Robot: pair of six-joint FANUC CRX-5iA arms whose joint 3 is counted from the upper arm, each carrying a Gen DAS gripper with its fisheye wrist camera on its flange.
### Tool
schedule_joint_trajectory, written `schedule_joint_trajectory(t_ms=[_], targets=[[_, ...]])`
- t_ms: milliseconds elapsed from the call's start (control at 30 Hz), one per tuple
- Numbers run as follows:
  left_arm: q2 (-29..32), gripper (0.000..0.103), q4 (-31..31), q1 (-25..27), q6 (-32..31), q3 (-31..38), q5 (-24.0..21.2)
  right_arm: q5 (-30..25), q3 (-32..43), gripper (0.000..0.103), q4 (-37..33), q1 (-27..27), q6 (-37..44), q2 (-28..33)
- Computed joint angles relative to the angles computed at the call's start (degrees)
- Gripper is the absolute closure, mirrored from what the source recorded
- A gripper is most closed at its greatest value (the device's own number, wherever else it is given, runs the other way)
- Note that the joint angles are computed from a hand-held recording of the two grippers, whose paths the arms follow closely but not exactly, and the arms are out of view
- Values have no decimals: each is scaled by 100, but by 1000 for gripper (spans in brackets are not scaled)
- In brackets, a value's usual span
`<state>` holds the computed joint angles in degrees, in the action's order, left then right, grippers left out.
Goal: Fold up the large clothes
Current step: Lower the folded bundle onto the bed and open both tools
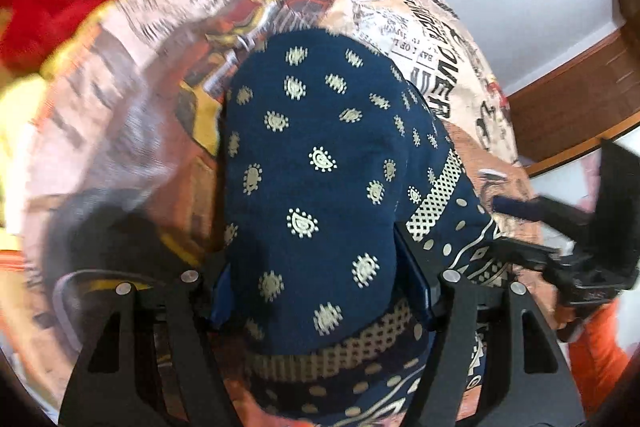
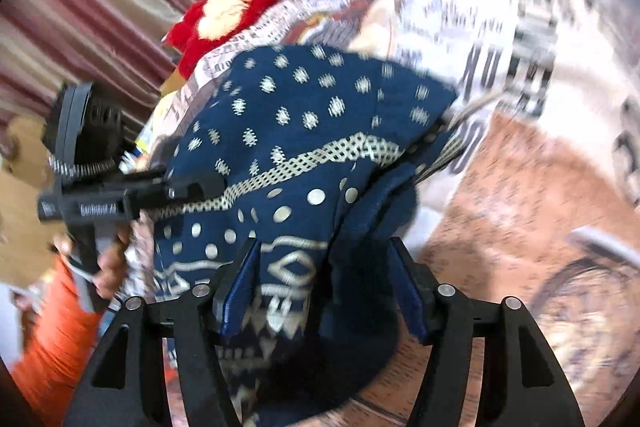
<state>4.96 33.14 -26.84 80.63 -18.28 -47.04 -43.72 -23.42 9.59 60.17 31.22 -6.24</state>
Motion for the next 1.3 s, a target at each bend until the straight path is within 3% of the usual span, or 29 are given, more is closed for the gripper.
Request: schedule_joint_trajectory(t_ms=[100, 167, 233, 400, 500, 600, 700, 800, 867, 1000, 1133, 1300], targets=[[-144, 35, -987, -150, 680, 358, 10, -227, -196, 40, 968, 374, -498, -234], [-414, 35, -2177, -399, 1387, 679, 78, -309, -339, 39, 1587, 595, -865, -412], [-660, 35, -2753, -581, 1611, 786, 148, -362, -507, 36, 2033, 791, -1145, -630], [-1006, 33, -3806, -1096, 2000, 810, 123, -191, -478, 35, 2241, 971, -1042, -512], [-802, 33, -4378, -1498, 2342, 870, -27, -126, -371, 35, 1904, 979, -710, -221], [-533, 33, -4450, -1715, 2372, 805, -178, -261, -341, 35, 1479, 1017, -513, 7], [-513, 31, -4930, -1956, 2681, 691, -96, -452, -414, 35, 1199, 989, -400, 130], [-678, 19, -5148, -1967, 2803, 511, -87, -268, -721, 33, 737, 877, -365, -231], [-794, 18, -5061, -1850, 2653, 396, -124, -214, -885, 28, 649, 833, -477, -465], [-970, 18, -5137, -1780, 2688, 420, -461, -505, -1080, 28, 954, 1020, -806, -815], [-1186, 18, -5109, -1720, 2905, 449, -164, -548, -1134, 27, 1623, 1195, -1178, -1001], [-688, 18, -5283, -1775, 3316, 969, -76, -356, -974, 27, 2265, 1032, -1424, -613]])
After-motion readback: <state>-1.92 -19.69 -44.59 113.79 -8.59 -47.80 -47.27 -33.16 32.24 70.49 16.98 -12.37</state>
